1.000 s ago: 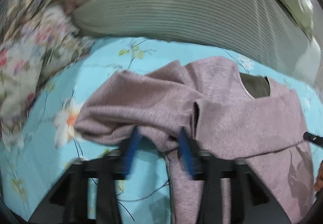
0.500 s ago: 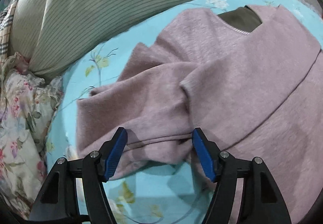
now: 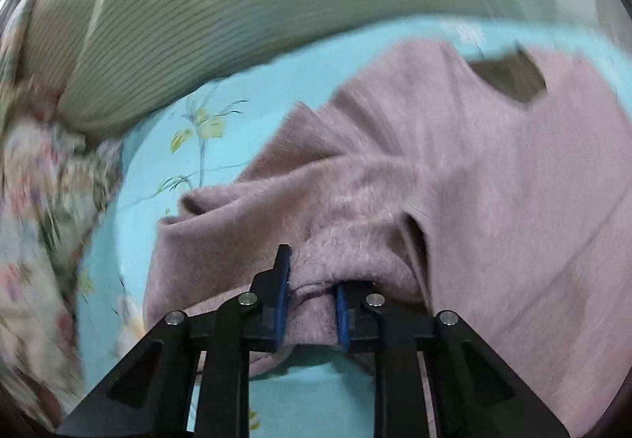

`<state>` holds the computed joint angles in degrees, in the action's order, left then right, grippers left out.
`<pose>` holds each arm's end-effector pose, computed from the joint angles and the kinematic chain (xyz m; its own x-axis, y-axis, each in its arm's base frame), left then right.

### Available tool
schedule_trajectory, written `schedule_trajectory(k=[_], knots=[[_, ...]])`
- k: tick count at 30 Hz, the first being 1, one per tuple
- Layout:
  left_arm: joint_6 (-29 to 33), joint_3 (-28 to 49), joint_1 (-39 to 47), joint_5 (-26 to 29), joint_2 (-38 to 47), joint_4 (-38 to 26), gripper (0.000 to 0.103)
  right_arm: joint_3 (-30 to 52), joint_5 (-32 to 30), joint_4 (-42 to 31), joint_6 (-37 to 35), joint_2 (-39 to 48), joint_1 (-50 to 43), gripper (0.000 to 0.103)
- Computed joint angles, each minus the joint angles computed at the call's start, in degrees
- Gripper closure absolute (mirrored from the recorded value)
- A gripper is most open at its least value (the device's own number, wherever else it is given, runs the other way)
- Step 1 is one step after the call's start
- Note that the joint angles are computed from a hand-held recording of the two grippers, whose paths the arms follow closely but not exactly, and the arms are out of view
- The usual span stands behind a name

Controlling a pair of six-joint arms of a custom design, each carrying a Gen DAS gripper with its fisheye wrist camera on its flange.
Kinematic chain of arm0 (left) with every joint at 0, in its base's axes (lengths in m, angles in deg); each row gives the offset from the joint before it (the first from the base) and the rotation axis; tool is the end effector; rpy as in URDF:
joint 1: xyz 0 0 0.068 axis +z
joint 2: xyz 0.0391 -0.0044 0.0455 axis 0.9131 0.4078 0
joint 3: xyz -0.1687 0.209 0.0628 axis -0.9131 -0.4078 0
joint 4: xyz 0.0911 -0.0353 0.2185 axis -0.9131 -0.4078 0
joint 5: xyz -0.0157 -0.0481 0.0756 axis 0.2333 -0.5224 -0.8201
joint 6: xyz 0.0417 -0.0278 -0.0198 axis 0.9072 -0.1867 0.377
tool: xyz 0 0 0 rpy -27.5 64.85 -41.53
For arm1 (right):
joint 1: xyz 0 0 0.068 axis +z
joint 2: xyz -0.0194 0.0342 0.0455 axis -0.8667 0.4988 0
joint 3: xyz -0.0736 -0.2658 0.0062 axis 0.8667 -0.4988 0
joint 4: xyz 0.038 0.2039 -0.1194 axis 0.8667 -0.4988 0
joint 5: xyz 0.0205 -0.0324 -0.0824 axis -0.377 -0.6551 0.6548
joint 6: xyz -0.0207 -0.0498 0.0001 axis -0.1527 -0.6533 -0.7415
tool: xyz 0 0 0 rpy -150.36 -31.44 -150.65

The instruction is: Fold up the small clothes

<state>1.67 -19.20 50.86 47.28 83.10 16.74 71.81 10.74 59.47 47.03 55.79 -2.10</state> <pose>0.3086 -0.0822 0.1797 -0.6418 0.4778 -0.5998 0.4530 0.8674 0.2061 0.0944 0.1258 0.1890 -0.7710 0.4443 -0.4563 0.2258 0.8606 0.4564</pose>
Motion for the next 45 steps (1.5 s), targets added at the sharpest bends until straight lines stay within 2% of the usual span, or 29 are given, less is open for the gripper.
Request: schedule_trajectory(k=[3, 6, 8, 12, 15, 20, 25, 29, 33, 37, 40, 42, 45], knots=[[-6.53, 0.97, 6.08, 8.62, -2.1, -2.28, 0.088, 0.68, 1.95, -2.88, 1.28, -1.99, 1.62, 0.043], [-10.35, 2.2, 9.62, 14.35, -3.81, -4.56, 0.093, 0.94, 3.81, -4.76, 2.98, -3.33, 2.94, 0.043], [-10.43, 3.55, 9.62, 14.79, -3.58, -6.03, 0.094, 0.49, 3.93, -4.56, 3.76, -3.87, 3.22, 0.043], [-8.85, 4.65, 4.54, 8.08, -2.48, -7.08, 0.092, -0.06, 3.54, -3.17, 4.89, -3.47, 4.11, 0.043], [-8.55, 4.53, 3.04, 6.11, -1.51, -6.7, 0.092, 0.21, 3.75, -3.54, 5.44, -3.26, 4.94, 0.043], [-12.16, 3.56, 5.92, 8.51, -4.02, -4.77, 0.098, 0.63, 5.73, -6.84, 7.7, -5.86, 6.7, 0.043], [-21.52, 4.64, 9.57, 17.62, -11.16, -7.14, 0.099, 0.89, 7.42, -7.6, 7.59, -7.99, 7.59, 0.043], [-27.21, 2.26, 0.72, 17.28, -18.01, -4.88, 0.099, -0.2, 8.15, -6.68, 8.09, -9.72, 7.5, 0.043], [-33.41, -0.73, -13.89, 11.36, -17.68, 1.03, 0.099, -1.52, 11.4, -10.12, 12.71, -13.66, 9.29, 0.043], [-39.63, -0.22, -25.61, 7.92, -8.08, 7.93, 0.099, -2.02, 14.12, -16.44, 17.27, -18.82, 10.85, 0.043], [-41.19, 2.9, -31.85, 3.67, 0.52, 10.45, 0.099, -1.86, 15.12, -20.08, 18.11, -22.17, 10.53, 0.043], [-41.22, 6.09, -34.11, 2.8, 7.02, 10.84, 0.098, -1.94, 13.94, -20.29, 15.83, -24.02, 7.85, 0.043], [-41.5, 10.3, -36.07, 1.98, 13.8, 7.81, 0.094, -2.43, 10.79, -17.9, 10.42, -25.41, 2.7, 0.043]])
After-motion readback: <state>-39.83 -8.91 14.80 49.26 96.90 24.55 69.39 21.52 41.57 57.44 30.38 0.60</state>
